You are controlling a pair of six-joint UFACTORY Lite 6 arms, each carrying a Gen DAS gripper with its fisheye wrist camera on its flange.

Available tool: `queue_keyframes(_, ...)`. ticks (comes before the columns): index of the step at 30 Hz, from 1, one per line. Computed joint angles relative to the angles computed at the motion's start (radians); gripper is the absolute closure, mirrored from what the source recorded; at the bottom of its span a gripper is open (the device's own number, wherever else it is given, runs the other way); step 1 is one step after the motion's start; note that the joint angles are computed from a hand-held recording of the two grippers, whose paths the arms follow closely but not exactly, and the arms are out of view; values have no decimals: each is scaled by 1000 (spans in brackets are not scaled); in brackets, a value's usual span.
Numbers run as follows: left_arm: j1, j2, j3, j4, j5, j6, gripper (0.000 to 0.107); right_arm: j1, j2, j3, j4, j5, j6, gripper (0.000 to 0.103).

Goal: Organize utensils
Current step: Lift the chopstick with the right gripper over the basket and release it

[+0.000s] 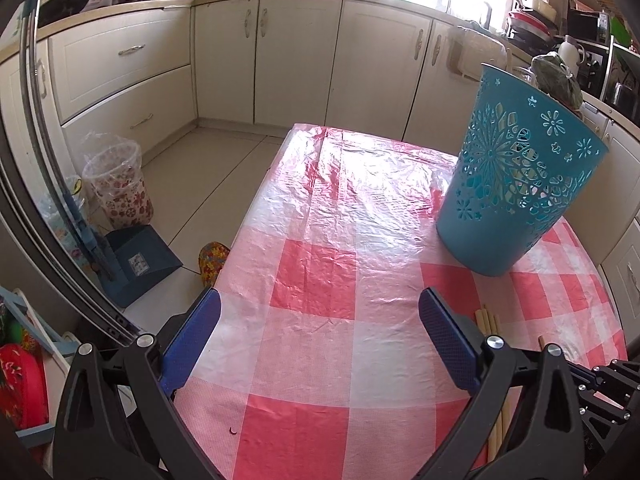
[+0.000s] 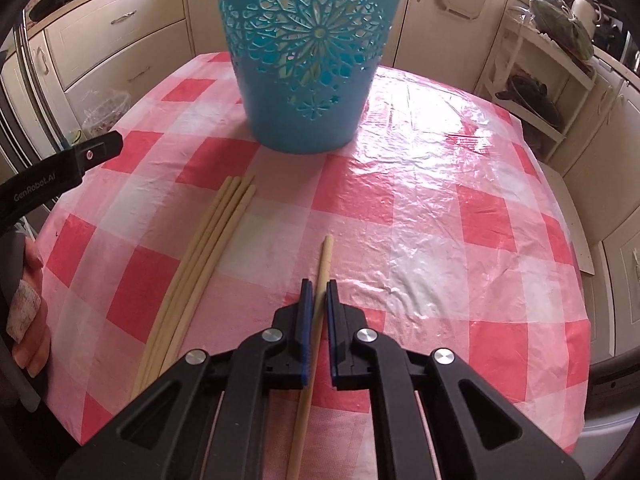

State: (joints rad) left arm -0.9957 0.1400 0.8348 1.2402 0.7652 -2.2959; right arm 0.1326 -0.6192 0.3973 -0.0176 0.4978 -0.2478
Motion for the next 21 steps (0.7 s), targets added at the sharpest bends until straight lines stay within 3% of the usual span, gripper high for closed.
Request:
queue_keyframes(5,9,-10,-15,8,-13,-12,12,-31,-45,-25,66,2,-43,97)
queue_keyframes(9,13,-13,-20,13,-20,-19,12,-200,-59,-32,361,51,-348,97)
queue_keyframes(12,14,-13,-21,14,-21,-20,12,-360,-64,-24,592,141,-579,97)
queue_keyframes(15,13,-10,-20,14,-21,-22,12,-531,-75,27,779,307,-751,97)
queue_keyframes(18,15,-8,-21,18,-27,-26,12,-607,-76,117,888,431,-786,97)
queue_keyframes(21,17,-5,-20,19,-32,-25,12,-605,-50,231,992,482,-764,97)
